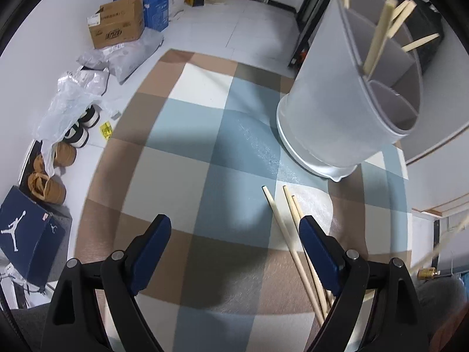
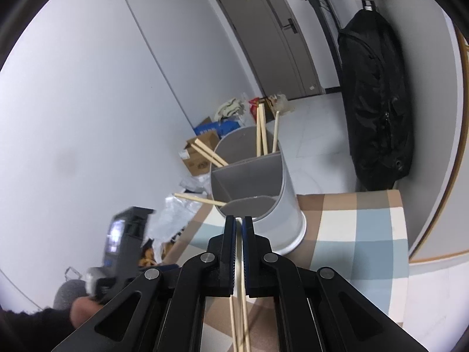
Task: Organize utensils
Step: 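Close the right tool on chopsticks while the left tool grasps one and lifts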
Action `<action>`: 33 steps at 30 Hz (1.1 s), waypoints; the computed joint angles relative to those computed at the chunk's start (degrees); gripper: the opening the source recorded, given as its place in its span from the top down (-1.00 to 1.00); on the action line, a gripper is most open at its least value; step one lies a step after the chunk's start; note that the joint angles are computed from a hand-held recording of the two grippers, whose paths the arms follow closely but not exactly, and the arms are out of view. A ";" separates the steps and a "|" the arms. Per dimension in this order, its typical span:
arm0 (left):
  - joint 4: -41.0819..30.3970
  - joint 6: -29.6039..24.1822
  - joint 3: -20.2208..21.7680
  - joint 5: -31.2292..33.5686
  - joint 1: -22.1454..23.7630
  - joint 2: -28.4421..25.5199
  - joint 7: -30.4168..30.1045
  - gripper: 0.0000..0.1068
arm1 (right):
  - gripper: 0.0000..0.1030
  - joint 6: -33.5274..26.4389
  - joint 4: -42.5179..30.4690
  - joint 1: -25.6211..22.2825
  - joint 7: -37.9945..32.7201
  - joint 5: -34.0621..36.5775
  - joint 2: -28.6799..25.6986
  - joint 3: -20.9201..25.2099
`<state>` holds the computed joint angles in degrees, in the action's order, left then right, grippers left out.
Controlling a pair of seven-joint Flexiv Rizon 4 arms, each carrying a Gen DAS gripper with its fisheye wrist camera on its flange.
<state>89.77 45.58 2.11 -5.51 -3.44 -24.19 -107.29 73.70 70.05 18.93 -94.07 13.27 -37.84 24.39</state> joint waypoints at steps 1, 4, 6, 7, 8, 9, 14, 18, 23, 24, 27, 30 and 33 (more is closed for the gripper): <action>-1.08 -1.50 0.30 0.63 -0.39 -0.60 -0.94 -0.61 | 0.94 0.44 0.28 -0.83 -0.94 0.67 0.05 0.85; -3.35 -4.54 0.91 1.77 -1.18 -1.76 -4.11 -0.59 | 0.94 2.41 0.76 -1.98 -2.74 1.85 0.56 1.93; -5.59 -7.60 1.30 2.94 -1.70 -2.66 -6.17 -0.51 | 0.94 3.64 1.51 -2.10 -3.35 1.71 1.22 1.89; -6.54 -8.86 1.37 3.42 -1.90 -3.07 -7.09 -0.45 | 0.94 4.04 1.68 -2.39 -3.89 1.78 1.31 2.30; -7.70 -10.37 1.45 4.08 -2.13 -3.60 -7.76 -0.44 | 0.94 4.53 1.90 -2.50 -4.27 1.74 1.43 2.48; -9.52 -12.23 1.92 5.91 -2.85 -4.29 -8.67 -0.44 | 0.94 5.17 2.29 -2.53 -4.59 1.57 1.66 2.47; -13.97 -16.53 2.39 10.50 -4.35 -6.12 -10.02 -0.30 | 0.94 7.65 3.20 -3.38 -5.49 0.65 1.91 3.39; -13.43 -15.46 2.17 11.36 -4.40 -5.64 -10.37 -0.04 | 0.94 7.41 2.57 -4.57 -4.66 0.88 1.31 4.19; -13.01 -13.99 1.57 11.30 -4.40 -5.47 -8.94 0.40 | 0.94 6.95 2.58 -5.43 -3.63 1.54 1.61 4.49; -12.68 -13.56 1.71 11.12 -4.24 -5.36 -9.20 0.56 | 0.94 7.02 2.67 -5.50 -3.69 1.59 1.68 4.57; -10.42 -10.52 1.54 9.21 -3.14 -4.63 -9.99 0.93 | 0.93 7.51 3.33 -5.44 -3.92 1.47 2.07 4.56; -6.25 -5.36 0.59 5.67 -1.42 -3.22 -8.74 1.00 | 0.93 7.83 3.88 -5.12 -3.44 1.09 2.37 4.10; -4.26 -2.47 1.93 7.54 -2.38 -2.00 -10.03 1.00 | 0.94 8.70 4.58 -4.33 -2.12 0.33 2.71 2.94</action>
<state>85.50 43.11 4.03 2.02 -5.82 -26.18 -117.33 82.41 74.64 14.61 -96.19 13.60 -35.12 27.33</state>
